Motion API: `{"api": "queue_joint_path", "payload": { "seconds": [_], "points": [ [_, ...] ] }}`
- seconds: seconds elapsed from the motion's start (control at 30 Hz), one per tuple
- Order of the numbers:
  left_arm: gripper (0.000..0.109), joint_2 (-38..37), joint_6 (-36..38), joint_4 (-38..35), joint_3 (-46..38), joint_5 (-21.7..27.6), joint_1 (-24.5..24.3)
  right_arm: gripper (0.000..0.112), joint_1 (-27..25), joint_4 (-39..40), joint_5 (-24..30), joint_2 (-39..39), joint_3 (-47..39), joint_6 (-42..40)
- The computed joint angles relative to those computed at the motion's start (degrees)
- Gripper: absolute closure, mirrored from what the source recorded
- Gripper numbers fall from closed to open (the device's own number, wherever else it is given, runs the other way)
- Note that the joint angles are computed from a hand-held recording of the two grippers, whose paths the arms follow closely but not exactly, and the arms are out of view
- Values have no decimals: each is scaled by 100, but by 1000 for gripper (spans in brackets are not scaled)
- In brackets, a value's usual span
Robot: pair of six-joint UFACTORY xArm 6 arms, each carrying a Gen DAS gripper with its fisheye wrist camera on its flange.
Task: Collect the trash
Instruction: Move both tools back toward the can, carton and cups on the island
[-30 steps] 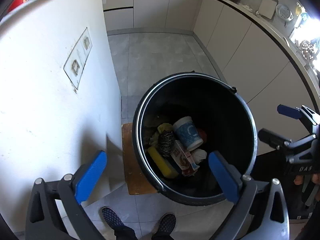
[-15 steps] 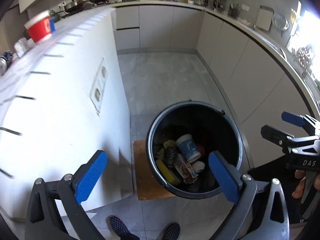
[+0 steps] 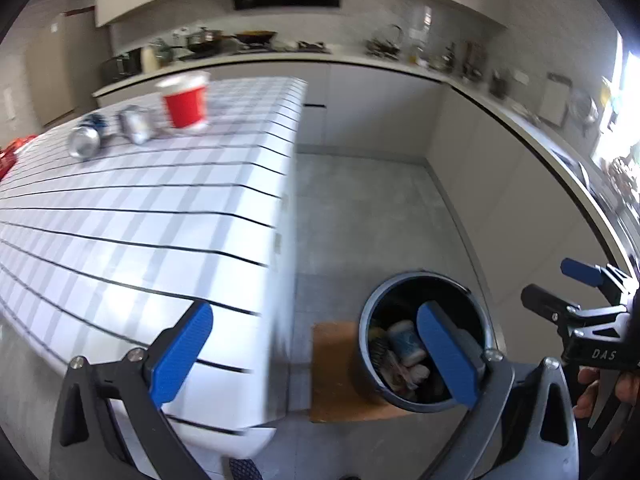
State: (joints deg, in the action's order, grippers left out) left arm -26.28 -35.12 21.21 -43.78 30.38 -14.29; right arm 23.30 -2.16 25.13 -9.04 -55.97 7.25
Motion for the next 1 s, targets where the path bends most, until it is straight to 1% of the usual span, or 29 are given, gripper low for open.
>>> {"api": "queue_joint_path", "payload": {
  "seconds": [0.07, 0.13, 0.17, 0.23, 0.33, 0.43, 0.5, 0.63, 0.73, 0.83, 0.87, 0.93, 0.97, 1.0],
  "points": [
    [6, -171, -47, 56, 99, -5, 211, 9, 144, 120, 0, 114, -186, 5],
    [6, -370, -114, 143, 214, 19, 378, 9, 316, 305, -221, 202, -282, -119],
    [6, -473, -106, 156, 271, 44, 477, 9, 430, 300, -215, 279, -418, -147],
    [6, -621, -49, 119, 317, 130, 639, 9, 579, 340, -26, 426, -666, -216],
    [6, -864, 23, 84, 424, 181, 966, 9, 835, 170, 230, 720, -1178, -82],
    [6, -1052, 155, 33, 488, 178, 1389, 9, 991, 106, 211, 930, -1487, 42],
    [6, -1072, 226, 46, 491, 151, 1598, 9, 1098, 204, 178, 1131, -1762, 19],
    [6, -924, 552, 24, 445, -60, 2121, 9, 1334, 53, 295, 1716, -2571, 129],
    [6, -641, 962, -210, 292, -264, 2441, 9, 1466, -78, 469, 2142, -3191, 270],
    [6, -261, 1610, -763, 37, -419, 2742, 9, 1579, -202, 669, 2663, -3941, 428],
    [6, -148, 1735, -829, -46, -447, 2810, 9, 1626, -300, 784, 2934, -4332, 515],
    [6, -38, 1900, -956, -135, -483, 2932, 9, 1675, -248, 973, 3363, -4972, 527],
    [6, 100, 2182, -1268, -237, -545, 3038, 9, 1700, -240, 1071, 3559, -5279, 545],
    [6, 201, 2292, -1396, -326, -564, 3105, 9, 1736, -273, 1224, 3852, -5733, 589]
  ]
}}
